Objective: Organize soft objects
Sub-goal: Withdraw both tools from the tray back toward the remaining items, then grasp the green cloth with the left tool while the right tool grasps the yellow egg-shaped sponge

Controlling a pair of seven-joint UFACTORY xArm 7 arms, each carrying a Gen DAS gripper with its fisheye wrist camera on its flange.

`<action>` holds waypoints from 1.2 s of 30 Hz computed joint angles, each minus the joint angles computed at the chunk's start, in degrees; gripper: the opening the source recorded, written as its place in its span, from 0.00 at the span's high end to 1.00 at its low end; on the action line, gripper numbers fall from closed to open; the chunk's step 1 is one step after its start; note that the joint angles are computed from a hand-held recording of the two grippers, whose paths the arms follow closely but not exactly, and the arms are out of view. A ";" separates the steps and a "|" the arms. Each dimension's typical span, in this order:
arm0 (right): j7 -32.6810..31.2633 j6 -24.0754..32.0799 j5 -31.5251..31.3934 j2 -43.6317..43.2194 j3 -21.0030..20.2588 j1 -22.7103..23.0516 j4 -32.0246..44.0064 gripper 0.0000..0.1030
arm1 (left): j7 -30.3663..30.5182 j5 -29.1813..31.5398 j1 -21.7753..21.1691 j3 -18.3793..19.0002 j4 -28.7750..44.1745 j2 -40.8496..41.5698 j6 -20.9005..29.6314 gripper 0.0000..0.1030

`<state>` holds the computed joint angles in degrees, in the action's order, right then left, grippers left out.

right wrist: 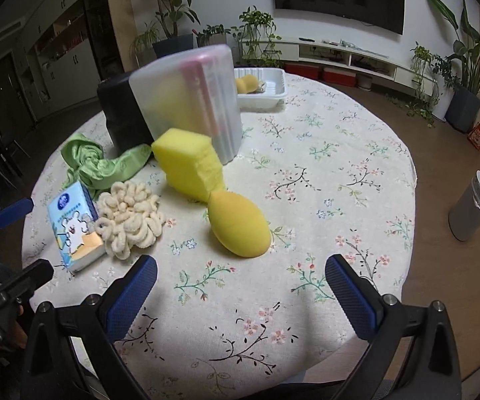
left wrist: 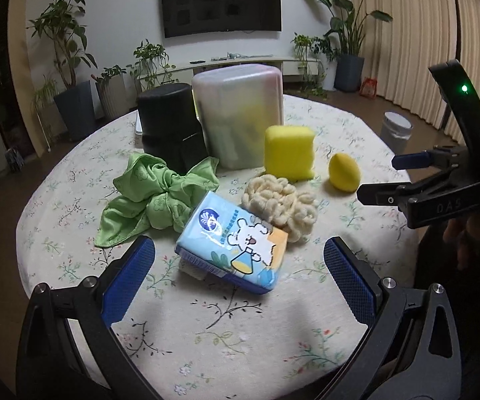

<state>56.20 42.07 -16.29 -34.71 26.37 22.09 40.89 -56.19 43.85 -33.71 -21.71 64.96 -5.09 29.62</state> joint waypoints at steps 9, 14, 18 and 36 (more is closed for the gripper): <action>-0.81 -2.27 -0.09 1.71 -1.58 -0.91 -0.10 0.00 | 10.88 -13.30 5.24 3.93 1.61 -1.70 -2.71 0.00; -2.39 -1.12 -0.67 4.92 -1.94 -1.26 1.81 0.00 | 22.59 -20.33 5.95 5.96 7.59 4.00 0.59 0.00; -3.55 -0.87 -0.26 6.75 -3.02 -0.68 2.50 0.05 | 31.89 -27.63 5.36 7.09 10.48 7.31 1.83 0.00; -5.00 -0.09 -1.82 10.88 -4.15 0.27 4.90 0.48 | 41.60 -37.92 3.68 8.40 13.97 13.04 5.63 0.02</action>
<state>51.20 41.98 -18.11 -23.83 22.22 22.35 45.79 -14.60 5.93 -30.02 -13.31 78.93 7.95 35.25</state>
